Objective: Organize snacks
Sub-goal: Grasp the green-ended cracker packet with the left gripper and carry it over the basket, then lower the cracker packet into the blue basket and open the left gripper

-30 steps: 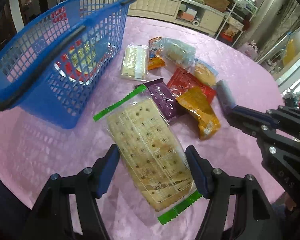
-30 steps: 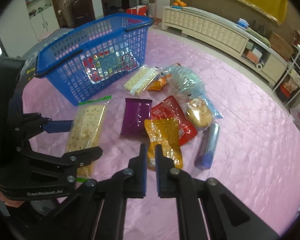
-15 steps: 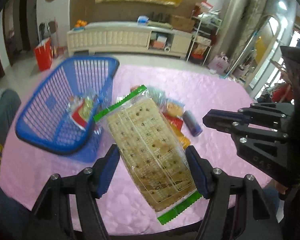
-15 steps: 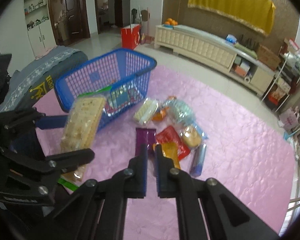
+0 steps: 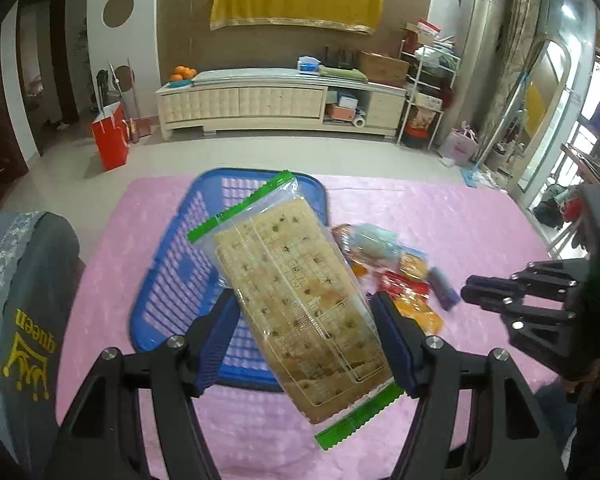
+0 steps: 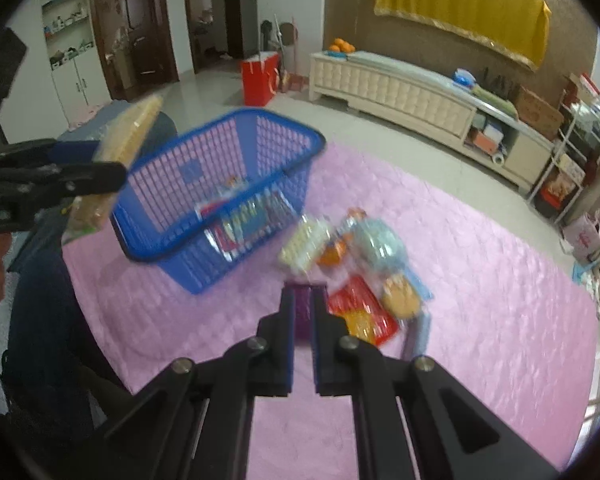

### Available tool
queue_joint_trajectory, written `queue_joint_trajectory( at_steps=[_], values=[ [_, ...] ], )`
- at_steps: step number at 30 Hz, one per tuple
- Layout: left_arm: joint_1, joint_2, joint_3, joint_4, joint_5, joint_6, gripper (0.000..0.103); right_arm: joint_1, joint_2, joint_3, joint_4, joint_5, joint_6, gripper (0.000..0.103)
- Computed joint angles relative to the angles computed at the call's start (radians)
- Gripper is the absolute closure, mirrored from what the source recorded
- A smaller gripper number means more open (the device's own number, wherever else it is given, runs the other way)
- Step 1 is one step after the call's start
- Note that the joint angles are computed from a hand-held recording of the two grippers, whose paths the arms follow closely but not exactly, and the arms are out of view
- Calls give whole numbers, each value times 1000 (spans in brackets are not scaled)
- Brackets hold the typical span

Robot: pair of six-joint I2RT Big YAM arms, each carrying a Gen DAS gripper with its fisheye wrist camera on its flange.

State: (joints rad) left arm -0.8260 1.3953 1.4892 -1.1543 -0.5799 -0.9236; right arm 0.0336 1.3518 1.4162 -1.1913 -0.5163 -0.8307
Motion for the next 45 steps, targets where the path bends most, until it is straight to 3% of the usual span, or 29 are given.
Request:
queue_joint_trajectory(
  at_steps=[10, 21, 28, 34, 38, 42, 45],
  values=[
    [114, -70, -72, 42, 62, 110, 38, 180, 54, 78, 46, 31, 140, 93],
    [273, -3, -66, 90, 205, 417, 38, 287, 149, 126, 94, 115, 253, 93],
    [299, 53, -44, 111, 263, 559, 37, 305, 207, 162, 99, 151, 282, 93],
    [333, 102, -14, 106, 317, 620, 37, 306, 234, 177, 99, 152, 306, 93],
    [346, 120, 1, 107, 307, 630, 37, 309, 237, 178, 108, 153, 316, 93],
    [357, 102, -13, 136, 286, 642, 22, 301, 234, 183, 110, 137, 337, 93],
    [358, 84, -22, 135, 287, 629, 22, 292, 224, 185, 101, 133, 340, 93]
  ],
)
